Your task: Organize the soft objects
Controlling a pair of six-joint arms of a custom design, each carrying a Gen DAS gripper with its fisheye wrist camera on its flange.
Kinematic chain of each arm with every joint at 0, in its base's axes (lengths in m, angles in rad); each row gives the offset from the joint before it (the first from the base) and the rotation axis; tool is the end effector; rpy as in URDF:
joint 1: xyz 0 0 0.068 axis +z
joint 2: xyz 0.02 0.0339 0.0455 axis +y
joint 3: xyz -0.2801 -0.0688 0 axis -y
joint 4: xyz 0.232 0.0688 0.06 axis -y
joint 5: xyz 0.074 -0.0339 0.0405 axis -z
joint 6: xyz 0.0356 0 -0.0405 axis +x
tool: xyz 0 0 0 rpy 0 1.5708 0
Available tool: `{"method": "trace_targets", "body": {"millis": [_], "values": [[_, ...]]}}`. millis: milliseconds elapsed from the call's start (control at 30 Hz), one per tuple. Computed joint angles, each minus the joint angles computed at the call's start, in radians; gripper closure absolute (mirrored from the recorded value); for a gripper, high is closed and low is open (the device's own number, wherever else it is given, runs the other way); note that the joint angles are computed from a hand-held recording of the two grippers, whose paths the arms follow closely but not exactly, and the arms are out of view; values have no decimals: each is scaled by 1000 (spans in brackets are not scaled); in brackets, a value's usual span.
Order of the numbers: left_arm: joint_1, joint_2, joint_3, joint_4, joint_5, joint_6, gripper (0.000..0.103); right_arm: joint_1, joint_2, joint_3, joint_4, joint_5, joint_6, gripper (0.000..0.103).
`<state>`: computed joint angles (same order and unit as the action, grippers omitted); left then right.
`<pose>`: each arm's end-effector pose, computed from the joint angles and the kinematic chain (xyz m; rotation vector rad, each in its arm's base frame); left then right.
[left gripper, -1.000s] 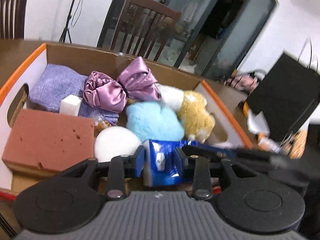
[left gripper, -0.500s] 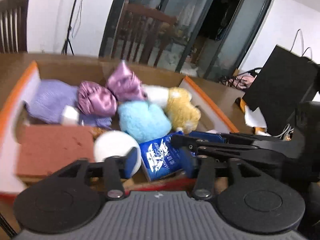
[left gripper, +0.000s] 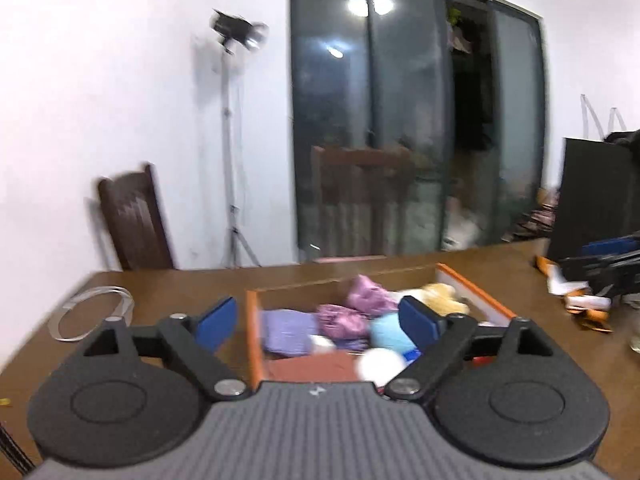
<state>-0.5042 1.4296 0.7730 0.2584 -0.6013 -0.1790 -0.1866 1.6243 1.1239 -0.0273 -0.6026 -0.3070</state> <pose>0.2691 -0.1255 0.2566 -0.0769 1.8968 0.1295 0.3541 -0.0463 0.2825 -0.4724 1.9567 0.3190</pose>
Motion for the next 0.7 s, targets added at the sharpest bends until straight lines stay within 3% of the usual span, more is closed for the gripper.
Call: {"method": "trace_targets", "body": {"millis": [67, 133, 200, 267, 500, 567, 700], "values": [[-38, -37, -71, 82, -73, 12, 5, -28, -59, -79, 72, -12, 8, 15], [-82, -64, -127, 167, -140, 29, 3, -51, -123, -184, 189, -9, 43, 8], [-113, -94, -133, 137, -177, 4, 3, -71, -180, -276, 294, -15, 72, 7], [-153, -128, -130, 83, -208, -27, 3, -94, -220, -312, 298, -46, 78, 7], [-298, -255, -220, 103, -350, -17, 2, -142, -344, -408, 324, -103, 143, 7], [-380, -292, -277, 117, -444, -51, 1, -166, -389, -463, 350, -123, 164, 7], [-634, -347, -371, 44, -696, -160, 0, -272, -516, -628, 393, -236, 125, 7]]}}
